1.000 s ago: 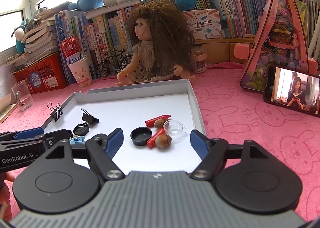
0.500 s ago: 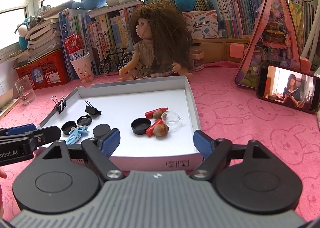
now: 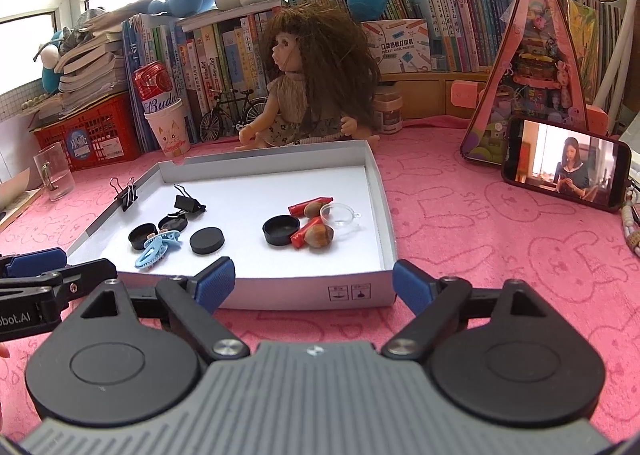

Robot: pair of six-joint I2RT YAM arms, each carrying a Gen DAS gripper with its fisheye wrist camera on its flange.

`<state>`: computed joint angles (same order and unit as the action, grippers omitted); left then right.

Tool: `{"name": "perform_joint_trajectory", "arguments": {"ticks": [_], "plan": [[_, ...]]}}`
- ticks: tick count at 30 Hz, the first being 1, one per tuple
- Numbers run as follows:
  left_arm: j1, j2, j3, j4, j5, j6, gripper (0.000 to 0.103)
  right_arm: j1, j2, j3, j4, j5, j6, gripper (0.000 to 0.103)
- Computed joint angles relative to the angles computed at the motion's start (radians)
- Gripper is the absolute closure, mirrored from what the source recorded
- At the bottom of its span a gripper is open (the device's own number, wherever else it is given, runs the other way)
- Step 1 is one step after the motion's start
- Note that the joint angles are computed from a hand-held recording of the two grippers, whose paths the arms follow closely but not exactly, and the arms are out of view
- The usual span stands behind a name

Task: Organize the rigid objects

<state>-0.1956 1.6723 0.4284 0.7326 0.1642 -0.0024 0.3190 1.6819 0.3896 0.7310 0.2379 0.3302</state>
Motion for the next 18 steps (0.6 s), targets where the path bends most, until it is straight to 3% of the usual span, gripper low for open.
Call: {"name": "perform_joint_trajectory", "arguments": {"ticks": [18], "plan": [[-0.019, 0.096, 0.008, -0.014, -0.088, -0.002, 0.025, 0.020, 0.086, 0.018, -0.049, 0.043, 0.015, 0.007]]}}
